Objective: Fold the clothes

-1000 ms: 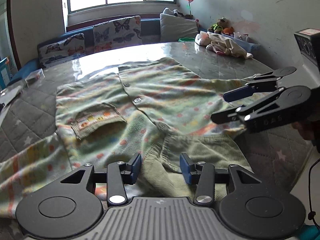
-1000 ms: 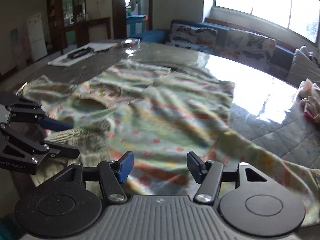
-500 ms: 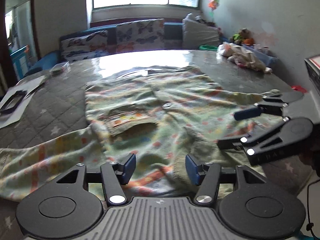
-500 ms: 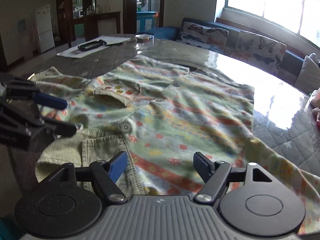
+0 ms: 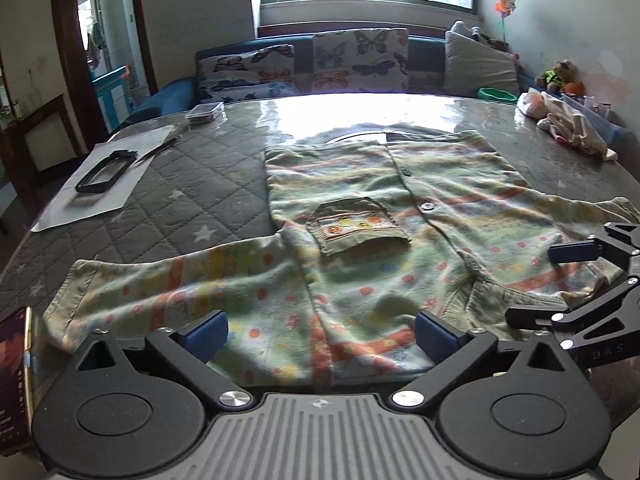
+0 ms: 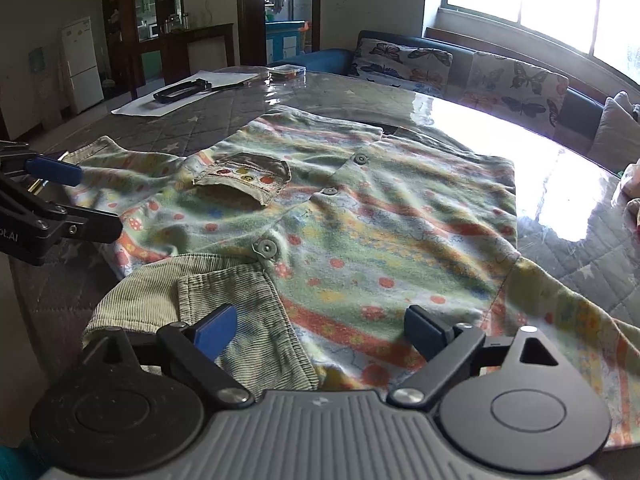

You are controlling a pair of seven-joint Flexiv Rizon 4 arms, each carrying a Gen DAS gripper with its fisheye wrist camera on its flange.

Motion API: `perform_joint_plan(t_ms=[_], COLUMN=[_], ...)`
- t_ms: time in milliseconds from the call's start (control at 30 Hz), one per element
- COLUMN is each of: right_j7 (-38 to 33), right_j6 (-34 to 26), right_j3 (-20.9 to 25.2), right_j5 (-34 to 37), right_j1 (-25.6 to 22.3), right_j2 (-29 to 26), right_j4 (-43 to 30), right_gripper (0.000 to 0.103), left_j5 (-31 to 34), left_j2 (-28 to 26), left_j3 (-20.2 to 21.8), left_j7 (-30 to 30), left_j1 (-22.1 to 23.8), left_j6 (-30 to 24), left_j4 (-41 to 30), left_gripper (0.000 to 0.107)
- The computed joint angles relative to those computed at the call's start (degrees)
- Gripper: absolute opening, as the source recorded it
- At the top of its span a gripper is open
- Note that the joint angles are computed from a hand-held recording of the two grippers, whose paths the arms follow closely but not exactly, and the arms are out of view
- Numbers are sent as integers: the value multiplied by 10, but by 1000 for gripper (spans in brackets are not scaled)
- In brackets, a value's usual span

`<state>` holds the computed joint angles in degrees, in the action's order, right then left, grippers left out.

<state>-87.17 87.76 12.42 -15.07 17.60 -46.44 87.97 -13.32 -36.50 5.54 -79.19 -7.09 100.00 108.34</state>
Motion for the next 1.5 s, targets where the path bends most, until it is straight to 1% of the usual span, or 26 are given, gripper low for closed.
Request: perform_joint_plan(t_ms=[67,133,267,333,467,567,633,733,900,1000,1200,1333,1500], right_j7=[1,0,-3,-6,6,18,22,24,39,43,52,57,61], right_j6=[2,3,5,6,10,7,7,3,3,4,1,1,-1], right_j3=[2,6,9,11,-5,-14,-11,-9,-22,-24,-31,-33,-35], right_j5=[2,3,3,2,2,3,4,2,2,-1,-5,-7,-10], right_j1=[-1,-3,-3,-3,10,17,14,13,23,24,29,31,32], right_j2=[1,1,2,1,0,-4,-5,-5,-5,-5,-3,-2,-2], right_j4=[0,1,1,0,-1,-2,-2,-3,-2,-1,0,1,0], right_gripper=[92,93,93,93,95,97,98,99,103,103,103,103,103], left_j5=[-11,-22,-47,-50,-59,-66,-67,-65,-43,-30,9,33,64], left_j2=[2,6,4,6,5,-4,-10,-20,-26,-22,-19,-15,-13], left_j3=[17,19,62,66,78,104,117,153,170,150,151,140,138], left_j7=[-16,-31,-53,-55,-58,-65,-74,-103,-146,-160,-198,-218,-238], left_j1=[-10,-5,-26,-25,-34,-59,-69,-94,-99,-78,-72,-57,-50], left_j6=[9,16,23,26,17,-4,-20,-56,-97,-110,-121,-128,-139], left_j4=[7,17,23,25,23,15,10,-2,-12,-12,-20,-24,-32], left_gripper=[103,103,103,103,103,103,103,103,103,103,103,103,103])
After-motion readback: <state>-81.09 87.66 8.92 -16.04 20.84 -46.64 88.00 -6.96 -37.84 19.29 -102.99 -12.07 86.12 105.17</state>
